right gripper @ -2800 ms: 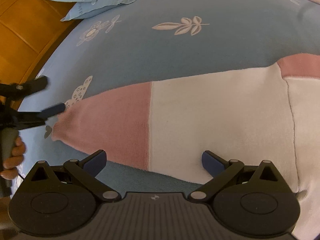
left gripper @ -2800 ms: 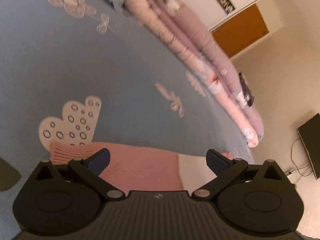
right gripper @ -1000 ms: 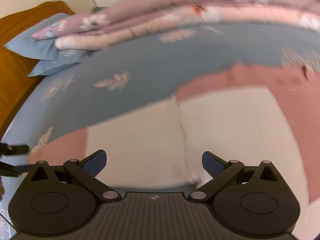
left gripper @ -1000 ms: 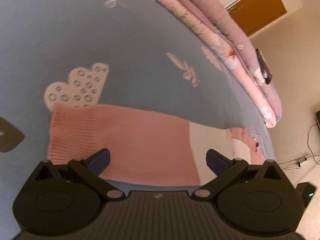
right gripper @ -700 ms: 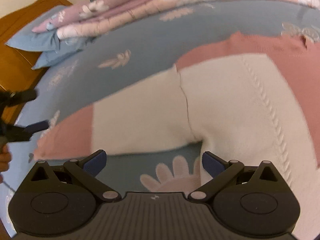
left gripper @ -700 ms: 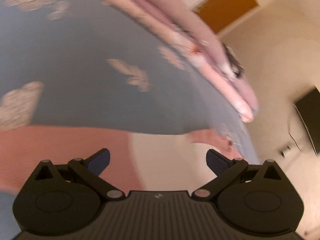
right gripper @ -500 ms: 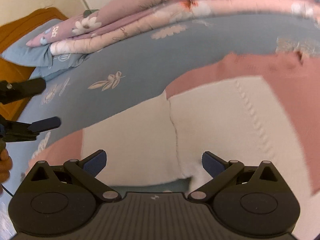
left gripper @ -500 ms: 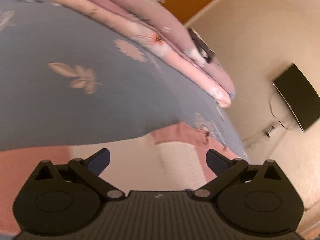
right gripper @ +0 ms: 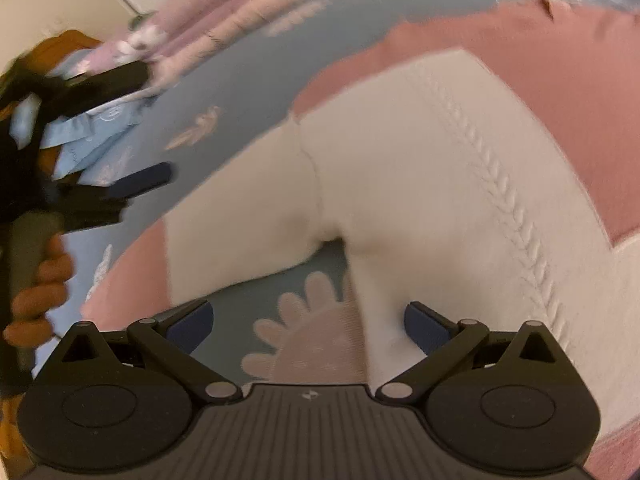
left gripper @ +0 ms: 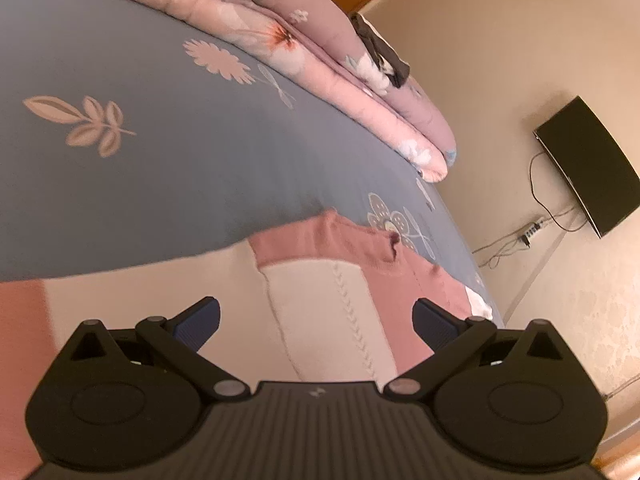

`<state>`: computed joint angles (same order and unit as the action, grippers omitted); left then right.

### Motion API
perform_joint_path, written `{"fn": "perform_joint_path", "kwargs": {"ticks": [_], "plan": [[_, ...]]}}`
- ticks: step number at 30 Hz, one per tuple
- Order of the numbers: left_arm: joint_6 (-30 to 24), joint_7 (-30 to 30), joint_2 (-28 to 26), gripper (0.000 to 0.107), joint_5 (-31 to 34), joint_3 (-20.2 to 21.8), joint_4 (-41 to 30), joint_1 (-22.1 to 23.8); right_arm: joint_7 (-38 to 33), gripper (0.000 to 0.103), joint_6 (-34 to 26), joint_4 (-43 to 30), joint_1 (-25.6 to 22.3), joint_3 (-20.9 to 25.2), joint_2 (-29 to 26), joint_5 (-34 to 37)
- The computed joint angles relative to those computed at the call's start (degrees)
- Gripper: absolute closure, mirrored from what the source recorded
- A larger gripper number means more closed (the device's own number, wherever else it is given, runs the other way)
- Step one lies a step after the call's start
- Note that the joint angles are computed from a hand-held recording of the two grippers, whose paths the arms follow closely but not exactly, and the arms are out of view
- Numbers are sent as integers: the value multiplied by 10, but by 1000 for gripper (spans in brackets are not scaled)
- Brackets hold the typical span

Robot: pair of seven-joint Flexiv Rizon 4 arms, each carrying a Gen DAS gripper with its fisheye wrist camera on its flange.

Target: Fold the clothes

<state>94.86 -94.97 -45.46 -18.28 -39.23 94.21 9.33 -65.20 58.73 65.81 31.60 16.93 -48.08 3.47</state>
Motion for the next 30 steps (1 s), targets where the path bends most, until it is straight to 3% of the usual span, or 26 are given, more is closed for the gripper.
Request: {"fn": "perform_joint_path", "kwargs": {"ticks": [3,5,7,11,13,15,17,24,27,30], "plan": [[-28,7,-8,5,-6,11,-26,-20,-49,0,-21,3,-25,44,10,29],[-45,20,-18,5,-16,7,-45,-29,-59,0,-33,10,-32,50,23,51],[-56,43,-36,5,-26,-14,-64,-32,-45,0,-19,36,-26,30,43,54],[-79,108,-101,5,-45,-94,-107,-26,-27,0,-14,64,-27,10,67,47],[-103,132,-124,5,-59,-110,-128,-34,-26,0,-13,78,-33,8,76,44],[-127,140,-136,5,-78,-102,-143,-48,-25,0,-14,91,-38,3,84,39],[-160,91,-128,5,-80,-55,-153,-71,-21,0,-16,101,-44,0,91,35],[-120,130,-96,5,-176,-89,-66,-33,-5,0,-9,143,-66,-7,122,29],[-115,99,-62,5,-186,-43,-64,-65,-2,0,5,161,-74,-11,132,28],[-90,126,-67,5,-185,-76,-74,-67,0,0,21,187,-82,-18,146,19]]}}
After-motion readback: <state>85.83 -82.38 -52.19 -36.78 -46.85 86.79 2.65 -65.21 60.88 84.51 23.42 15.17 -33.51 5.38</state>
